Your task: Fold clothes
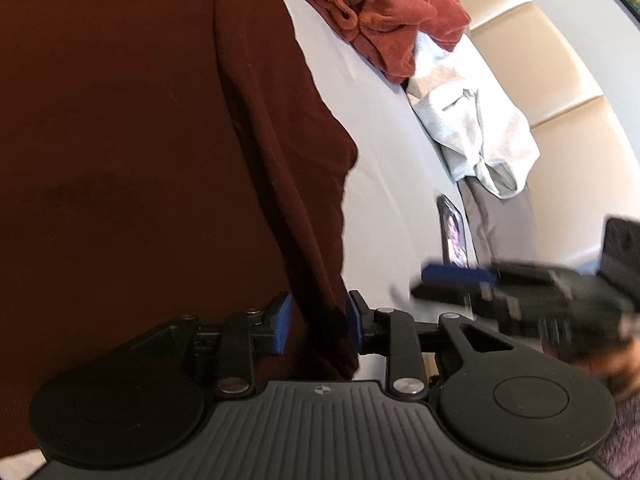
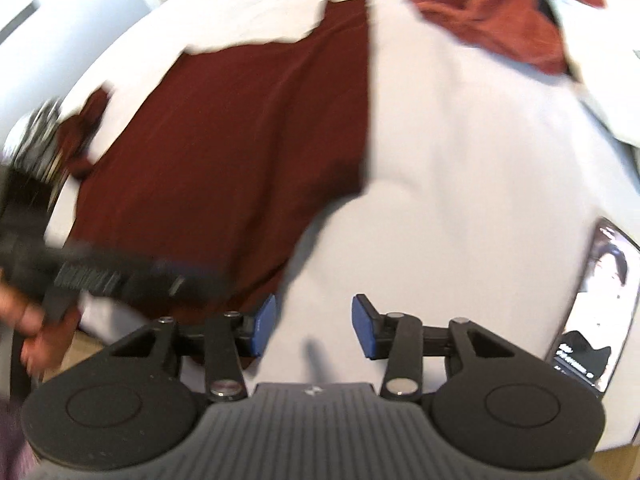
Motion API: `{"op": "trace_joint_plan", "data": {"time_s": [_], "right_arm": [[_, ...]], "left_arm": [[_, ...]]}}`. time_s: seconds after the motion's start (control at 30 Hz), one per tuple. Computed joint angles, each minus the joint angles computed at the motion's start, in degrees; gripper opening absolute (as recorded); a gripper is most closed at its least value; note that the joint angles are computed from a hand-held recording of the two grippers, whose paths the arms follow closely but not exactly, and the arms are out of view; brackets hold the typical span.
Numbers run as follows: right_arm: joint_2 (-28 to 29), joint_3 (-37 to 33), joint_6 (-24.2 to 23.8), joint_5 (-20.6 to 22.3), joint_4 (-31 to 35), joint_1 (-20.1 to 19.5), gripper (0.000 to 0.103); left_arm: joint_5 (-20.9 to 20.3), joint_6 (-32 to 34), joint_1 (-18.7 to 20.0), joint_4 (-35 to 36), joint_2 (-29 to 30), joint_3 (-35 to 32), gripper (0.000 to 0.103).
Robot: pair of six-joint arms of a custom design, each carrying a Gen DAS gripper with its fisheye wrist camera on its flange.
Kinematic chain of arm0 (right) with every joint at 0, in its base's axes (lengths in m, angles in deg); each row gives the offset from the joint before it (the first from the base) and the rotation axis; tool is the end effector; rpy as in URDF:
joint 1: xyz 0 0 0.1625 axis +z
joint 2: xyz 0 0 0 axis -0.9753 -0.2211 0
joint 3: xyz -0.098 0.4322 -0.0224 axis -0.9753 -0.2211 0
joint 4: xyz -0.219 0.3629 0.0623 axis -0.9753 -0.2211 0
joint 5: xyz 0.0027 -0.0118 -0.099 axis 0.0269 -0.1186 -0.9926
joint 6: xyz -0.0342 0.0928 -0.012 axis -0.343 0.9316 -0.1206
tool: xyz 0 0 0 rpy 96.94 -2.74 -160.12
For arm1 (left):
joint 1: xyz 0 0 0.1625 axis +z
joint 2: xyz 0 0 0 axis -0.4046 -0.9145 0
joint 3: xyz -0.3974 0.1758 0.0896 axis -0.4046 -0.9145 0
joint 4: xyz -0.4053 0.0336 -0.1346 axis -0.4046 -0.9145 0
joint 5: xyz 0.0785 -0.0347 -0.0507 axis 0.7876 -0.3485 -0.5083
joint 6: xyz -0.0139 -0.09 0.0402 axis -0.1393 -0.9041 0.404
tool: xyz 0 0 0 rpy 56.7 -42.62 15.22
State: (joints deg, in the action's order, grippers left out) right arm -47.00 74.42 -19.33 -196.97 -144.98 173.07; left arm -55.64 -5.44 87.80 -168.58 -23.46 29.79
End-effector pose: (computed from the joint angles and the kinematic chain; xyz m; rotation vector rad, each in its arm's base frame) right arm 0.1762 -0.8160 0.2915 0.4345 -2.6204 0.4214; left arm -0.2434 -0.8262 0.1672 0.3072 3.0746 -0.3846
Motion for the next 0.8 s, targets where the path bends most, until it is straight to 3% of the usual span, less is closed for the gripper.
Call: {"op": "trace_joint_plan", "data": {"time_s": [0.07,0.2,0.33,0.7,0.73,0.77,0.8], "right_arm": [[0.95,-1.29,2.24,-0.22,-1.6,-0.35,0.036],[3.4,-4.16,5.47,1.77,-5.25,-1.26,0.036],[6.43,-6.05,11.99,4.06,-9.58,-2.33,0.037],[11.93,-12.98,27.32,10.91,-6.36,-4.54,0.037],[12.11,-13.16,28.46,11.54,-6.74,-4.71,0.036],[12.08,-13.07,28.98,12.07,-7.16,-4.78,0.032],[11.97,-12.86,29.23,12.55,-7.58,-4.83,0.015]], "left_arm": [[-0.23,0.31,-0.25,-0.15,-0.15,0.43,0.026],[-0.22,1.01,-0.71,-0.48,0.05,0.98,0.026],[0.23,1.54,-0.89,-0.77,0.67,1.13,0.026],[-0.65,2.65,-0.42,-1.23,1.91,0.02,0.026],[-0.9,2.92,-0.34,-0.99,1.98,-0.18,0.022],[-1.3,3.13,-0.21,-0.55,2.03,-0.46,0.017],[-1.78,3.31,-0.07,-0.01,2.07,-0.75,0.012]]}}
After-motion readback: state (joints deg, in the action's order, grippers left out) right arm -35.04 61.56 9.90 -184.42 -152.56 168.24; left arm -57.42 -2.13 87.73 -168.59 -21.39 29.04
